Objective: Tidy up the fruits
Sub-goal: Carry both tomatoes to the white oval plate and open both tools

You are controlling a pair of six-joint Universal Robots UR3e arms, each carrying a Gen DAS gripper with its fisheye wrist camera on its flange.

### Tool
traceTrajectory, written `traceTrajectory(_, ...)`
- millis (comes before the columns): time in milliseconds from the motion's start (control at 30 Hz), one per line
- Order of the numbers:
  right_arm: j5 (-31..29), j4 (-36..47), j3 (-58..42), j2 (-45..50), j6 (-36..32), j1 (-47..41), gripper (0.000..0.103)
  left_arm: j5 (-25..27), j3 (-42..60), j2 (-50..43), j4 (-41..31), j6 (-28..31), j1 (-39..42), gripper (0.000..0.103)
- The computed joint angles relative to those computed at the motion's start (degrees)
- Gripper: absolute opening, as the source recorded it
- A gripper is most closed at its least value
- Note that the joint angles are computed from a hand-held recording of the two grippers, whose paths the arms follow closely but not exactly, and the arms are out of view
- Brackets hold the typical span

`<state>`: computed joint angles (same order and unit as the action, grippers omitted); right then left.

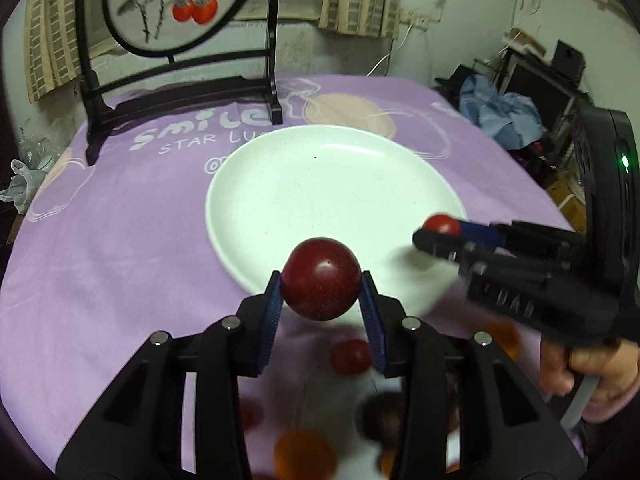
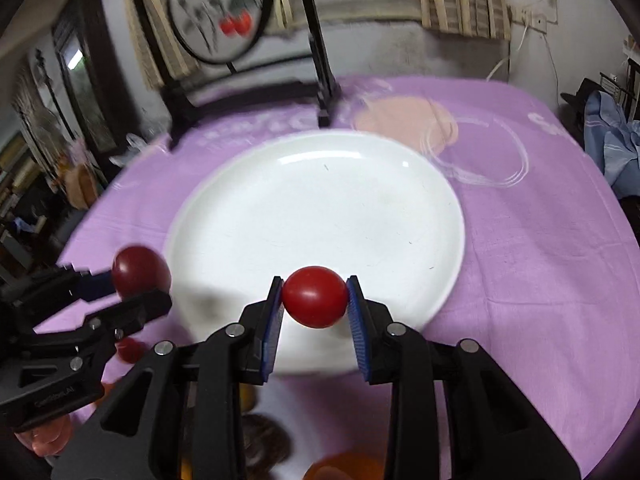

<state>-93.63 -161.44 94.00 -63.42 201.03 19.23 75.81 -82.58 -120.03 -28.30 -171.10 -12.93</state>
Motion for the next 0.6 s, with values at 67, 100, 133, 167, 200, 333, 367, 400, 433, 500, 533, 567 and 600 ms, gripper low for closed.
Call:
traceTrajectory(67,0.91,3.59,-2.45,1.94,-0.88,-0.8,0.032,1.96,7.32,-4.96,-4.15,-0.92,-1.27,0.039)
traceTrajectory(100,1.56,4.78,-3.58,2.91,-1.67,-1.2,0.032,2.53,9.48,-6.52,-5.42,-0.95,-1.52,0.039)
traceTrajectory(133,1.77,5.31,-4.34,3.4,-2.28,-1.45,0.032,2.89,11.63,-8.09,-6.75,-0.97,-1.68,0.039)
traceTrajectory(167,1.45,5.64,-4.66,3.57,-2.57,-1.33,0.032,2.96,12.55,-8.83,-7.43,-0.87,-1.68,0.039)
traceTrajectory(200,0.95,5.97,-5.15,3.88,-3.07,-1.26,0.033,3.12,13.25,-9.43,-7.92,-0.79,-1.71,0.039)
traceTrajectory(333,1.71,5.3,-3.11,2.1,-3.12,-1.33,0.043,6.31,7.28,-6.54,-0.89,-1.17,-2.36,0.08)
traceTrajectory(367,2.23,4.76,-2.23,1.14,-2.57,-1.28,0.043,7.83,4.28,-4.87,2.84,-1.16,-2.66,0.085)
traceTrajectory(400,2.71,3.45,-0.73,0.02,-2.33,-1.31,0.043,9.16,1.16,-2.78,5.97,-1.02,-3.04,0.087)
traceTrajectory(433,2.86,1.0,1.56,-1.51,-2.14,-1.0,0.045,9.09,-0.94,-1.14,7.3,-0.9,-2.88,0.091)
traceTrajectory(500,1.53,-3.81,4.49,-3.25,-1.7,0.14,0.052,7.74,-6.64,3.07,10.45,-1.2,-2.14,0.093)
traceTrajectory(533,-0.55,-7.53,6.97,-4.37,-1.39,1.45,0.062,7.35,-9.12,4.86,11.79,-1.28,-1.73,0.095)
traceTrajectory(567,-2.2,-9.2,8.16,-5.09,-1.1,2.32,0.063,7.43,-11.92,6.68,13.58,-1.6,-1.46,0.097)
traceTrajectory(600,-2.67,-12.05,10.2,-5.9,-1.09,2.86,0.063,7.6,-13.9,7.95,14.88,-1.68,-1.24,0.098)
